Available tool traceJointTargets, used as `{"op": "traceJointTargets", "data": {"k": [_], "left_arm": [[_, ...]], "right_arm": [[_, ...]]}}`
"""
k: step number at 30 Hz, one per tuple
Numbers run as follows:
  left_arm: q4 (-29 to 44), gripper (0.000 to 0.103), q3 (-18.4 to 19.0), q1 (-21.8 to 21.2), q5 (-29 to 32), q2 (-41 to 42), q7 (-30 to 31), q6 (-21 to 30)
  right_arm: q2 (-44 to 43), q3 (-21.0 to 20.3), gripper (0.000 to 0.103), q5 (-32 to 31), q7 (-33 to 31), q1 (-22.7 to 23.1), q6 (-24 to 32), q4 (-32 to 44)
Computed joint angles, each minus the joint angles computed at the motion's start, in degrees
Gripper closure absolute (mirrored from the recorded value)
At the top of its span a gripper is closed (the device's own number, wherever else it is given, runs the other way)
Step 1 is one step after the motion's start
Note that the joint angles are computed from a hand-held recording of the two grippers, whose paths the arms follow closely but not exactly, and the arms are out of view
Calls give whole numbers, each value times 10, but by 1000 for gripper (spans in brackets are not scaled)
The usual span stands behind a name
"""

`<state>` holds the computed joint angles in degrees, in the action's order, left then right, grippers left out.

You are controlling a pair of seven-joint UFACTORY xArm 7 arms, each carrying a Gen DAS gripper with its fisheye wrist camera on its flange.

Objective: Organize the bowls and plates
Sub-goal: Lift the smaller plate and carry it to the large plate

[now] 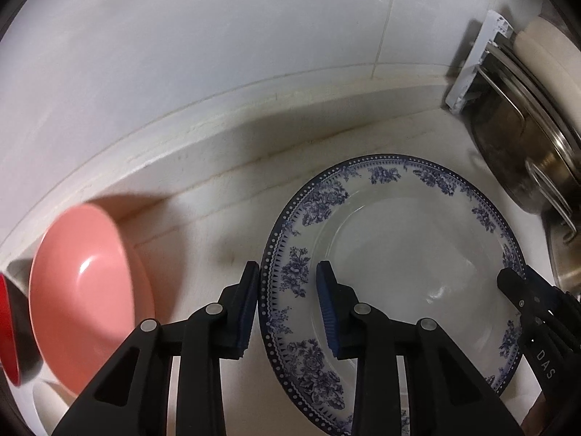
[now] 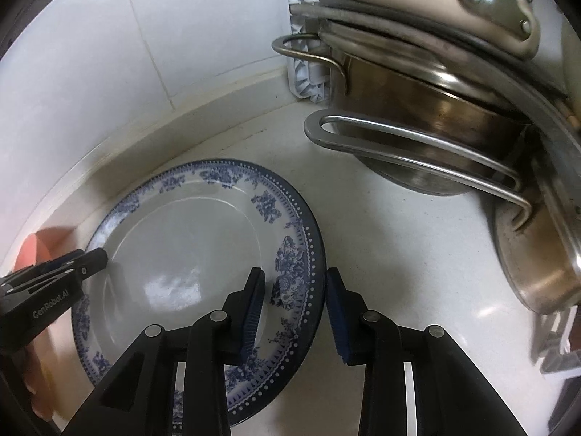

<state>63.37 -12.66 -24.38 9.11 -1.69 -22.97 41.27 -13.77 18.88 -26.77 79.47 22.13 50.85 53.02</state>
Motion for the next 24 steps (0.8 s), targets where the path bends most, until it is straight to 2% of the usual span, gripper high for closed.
{"op": "traceJointTargets", "data": {"k": [12, 24], "left_arm": [[-97, 71, 1, 10, -60, -140, 26, -10], [-185, 71, 21, 30, -119, -322, 66, 36]], "right_arm": [[-50, 45, 68, 5, 22, 28, 86, 15], [-47, 115, 68, -25, 60, 61, 200, 103]]}}
